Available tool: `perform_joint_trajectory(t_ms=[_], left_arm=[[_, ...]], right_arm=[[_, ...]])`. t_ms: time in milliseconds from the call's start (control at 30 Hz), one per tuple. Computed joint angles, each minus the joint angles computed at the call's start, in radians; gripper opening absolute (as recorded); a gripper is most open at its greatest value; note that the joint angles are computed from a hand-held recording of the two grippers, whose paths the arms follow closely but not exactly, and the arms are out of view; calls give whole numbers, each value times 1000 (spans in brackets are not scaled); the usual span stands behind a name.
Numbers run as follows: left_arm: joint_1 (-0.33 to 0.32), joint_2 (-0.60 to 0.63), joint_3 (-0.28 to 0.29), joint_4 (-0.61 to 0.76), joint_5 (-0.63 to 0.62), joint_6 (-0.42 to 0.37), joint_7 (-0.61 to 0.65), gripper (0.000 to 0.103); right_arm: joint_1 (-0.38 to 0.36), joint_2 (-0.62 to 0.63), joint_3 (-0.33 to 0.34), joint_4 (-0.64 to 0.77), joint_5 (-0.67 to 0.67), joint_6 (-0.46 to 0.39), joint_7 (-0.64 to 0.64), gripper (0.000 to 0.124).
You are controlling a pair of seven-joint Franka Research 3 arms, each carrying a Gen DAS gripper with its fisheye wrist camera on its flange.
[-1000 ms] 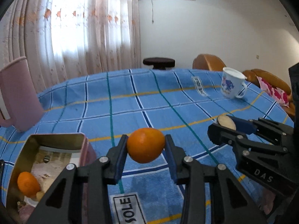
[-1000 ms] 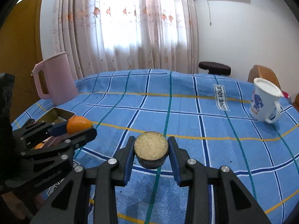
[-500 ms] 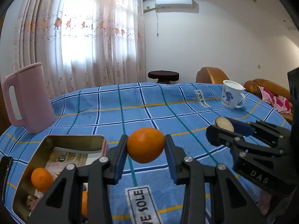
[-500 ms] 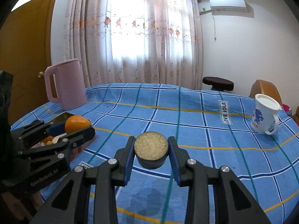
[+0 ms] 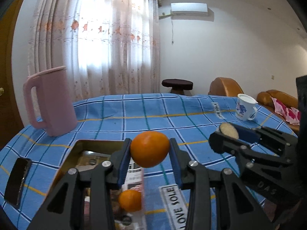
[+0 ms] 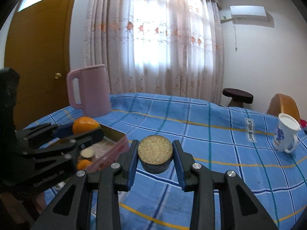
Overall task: Organize fruits
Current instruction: 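Carry the tangerine and cake slice over the tin with both tools, then open both tools to drop the tangerine and cake slice into the tin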
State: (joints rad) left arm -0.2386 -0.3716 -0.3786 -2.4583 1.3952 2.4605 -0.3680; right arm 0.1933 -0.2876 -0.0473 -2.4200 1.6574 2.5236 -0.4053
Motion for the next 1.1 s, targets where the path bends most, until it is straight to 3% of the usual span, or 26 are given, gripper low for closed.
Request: perform_joint_trajectory(t_ms=[767, 1100], left_arm=[[54, -277, 3, -230, -189, 27, 86, 40], [87, -361, -2, -323, -291, 61, 134, 41]], right_arm=[[114, -88, 51, -64, -57, -26, 37, 37], [168, -47, 78, -82, -157, -24, 78, 37]])
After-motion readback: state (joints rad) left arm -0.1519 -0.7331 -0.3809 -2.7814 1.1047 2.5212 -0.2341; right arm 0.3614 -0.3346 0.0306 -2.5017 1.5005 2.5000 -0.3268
